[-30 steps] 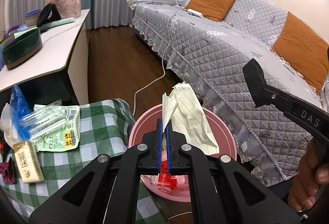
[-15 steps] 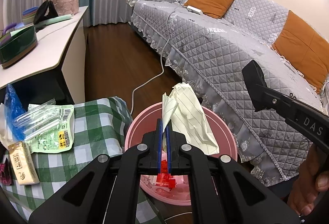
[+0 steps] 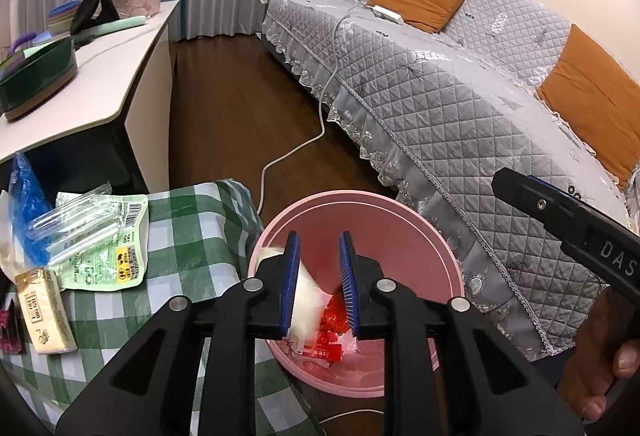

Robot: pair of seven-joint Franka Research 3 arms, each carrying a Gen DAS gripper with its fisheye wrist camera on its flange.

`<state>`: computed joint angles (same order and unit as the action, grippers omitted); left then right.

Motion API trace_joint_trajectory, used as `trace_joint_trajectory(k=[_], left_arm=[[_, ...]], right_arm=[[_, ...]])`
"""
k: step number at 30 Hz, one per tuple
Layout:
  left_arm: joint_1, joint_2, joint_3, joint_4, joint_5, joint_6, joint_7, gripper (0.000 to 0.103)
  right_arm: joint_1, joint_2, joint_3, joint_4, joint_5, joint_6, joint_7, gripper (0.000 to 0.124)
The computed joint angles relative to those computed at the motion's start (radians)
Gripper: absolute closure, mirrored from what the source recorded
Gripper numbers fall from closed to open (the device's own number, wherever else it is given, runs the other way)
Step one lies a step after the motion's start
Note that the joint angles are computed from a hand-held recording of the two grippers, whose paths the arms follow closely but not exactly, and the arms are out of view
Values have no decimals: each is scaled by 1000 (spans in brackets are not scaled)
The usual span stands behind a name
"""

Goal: Collect trash
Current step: 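Grasp the yellow tissue pack with the right gripper while the left grasps the white foam sleeve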

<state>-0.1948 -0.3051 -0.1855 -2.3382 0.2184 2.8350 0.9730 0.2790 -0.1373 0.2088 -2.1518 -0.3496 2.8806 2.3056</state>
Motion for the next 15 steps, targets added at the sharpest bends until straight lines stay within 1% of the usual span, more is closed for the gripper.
trace_joint_trajectory(k=[7,12,15], left_arm=[[-6,-60,10,-36,-12,-7,4,82],[-4,-168,25,-103,-15,-24,5,82],[0,-256,40,-159,-18,-44,9,82]], right_arm=[[1,-6,0,-5,28,17,-1,71],[-7,-16,20,-11,6,53,24,71],[-17,-23,43,-11,-26,71,53,72]])
